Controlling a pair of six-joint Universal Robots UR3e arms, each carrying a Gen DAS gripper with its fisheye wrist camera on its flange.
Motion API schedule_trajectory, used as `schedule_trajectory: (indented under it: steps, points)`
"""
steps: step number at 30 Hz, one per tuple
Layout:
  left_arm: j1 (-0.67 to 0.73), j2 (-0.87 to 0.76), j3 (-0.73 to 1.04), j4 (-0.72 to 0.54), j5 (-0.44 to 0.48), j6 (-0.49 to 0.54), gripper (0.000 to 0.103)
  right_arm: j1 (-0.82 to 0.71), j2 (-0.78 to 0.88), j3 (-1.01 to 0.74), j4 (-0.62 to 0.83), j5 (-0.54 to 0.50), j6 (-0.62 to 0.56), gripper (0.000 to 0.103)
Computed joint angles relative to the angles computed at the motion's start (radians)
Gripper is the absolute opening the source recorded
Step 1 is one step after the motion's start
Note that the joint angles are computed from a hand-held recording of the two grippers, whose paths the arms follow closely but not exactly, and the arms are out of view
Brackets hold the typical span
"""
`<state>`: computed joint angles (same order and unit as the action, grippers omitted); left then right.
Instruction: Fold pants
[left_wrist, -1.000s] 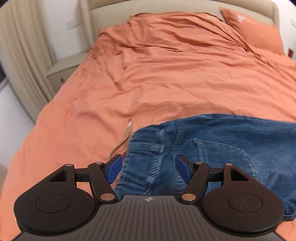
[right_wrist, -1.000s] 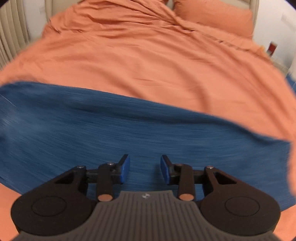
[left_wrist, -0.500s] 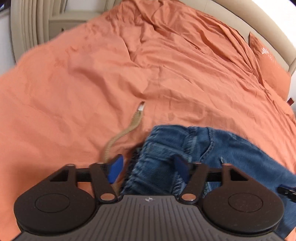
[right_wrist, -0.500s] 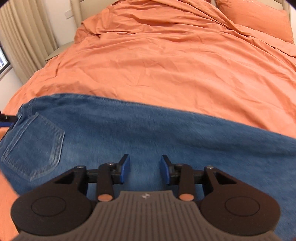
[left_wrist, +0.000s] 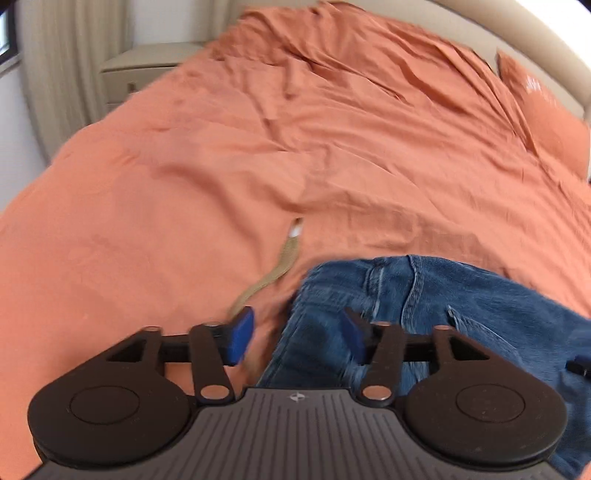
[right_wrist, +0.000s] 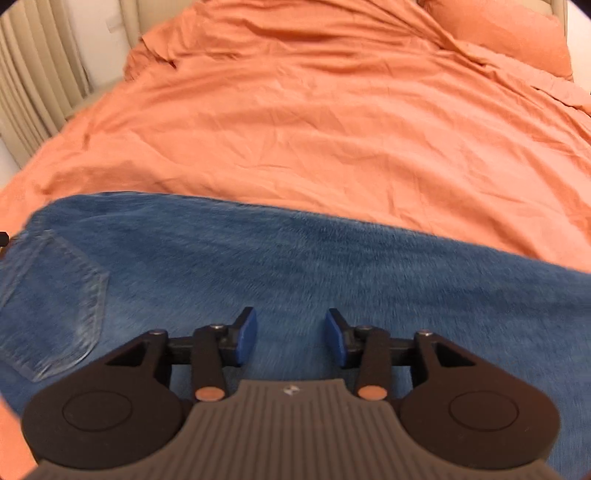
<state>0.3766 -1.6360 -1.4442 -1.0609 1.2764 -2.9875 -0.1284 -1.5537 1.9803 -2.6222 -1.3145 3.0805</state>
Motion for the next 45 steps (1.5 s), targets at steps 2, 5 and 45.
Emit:
schedule_trajectory:
  steps: [2,5,45]
  points:
    - [0.079,0.12,-0.086,-0.058,-0.076,-0.004,0.07,-0.022,-0.13,0.115,0.001,0.029,0.003,0.04]
    - [0.21,0.278,-0.212,-0.161,-0.178,-0.046,0.077,-0.06,-0.356,0.282,0.03,0.066,0.019,0.04]
    - [0.103,0.289,-0.511,0.181,-0.038,-0.179,0.019,0.262,-0.769,0.598,0.127,0.052,0.4,0.002]
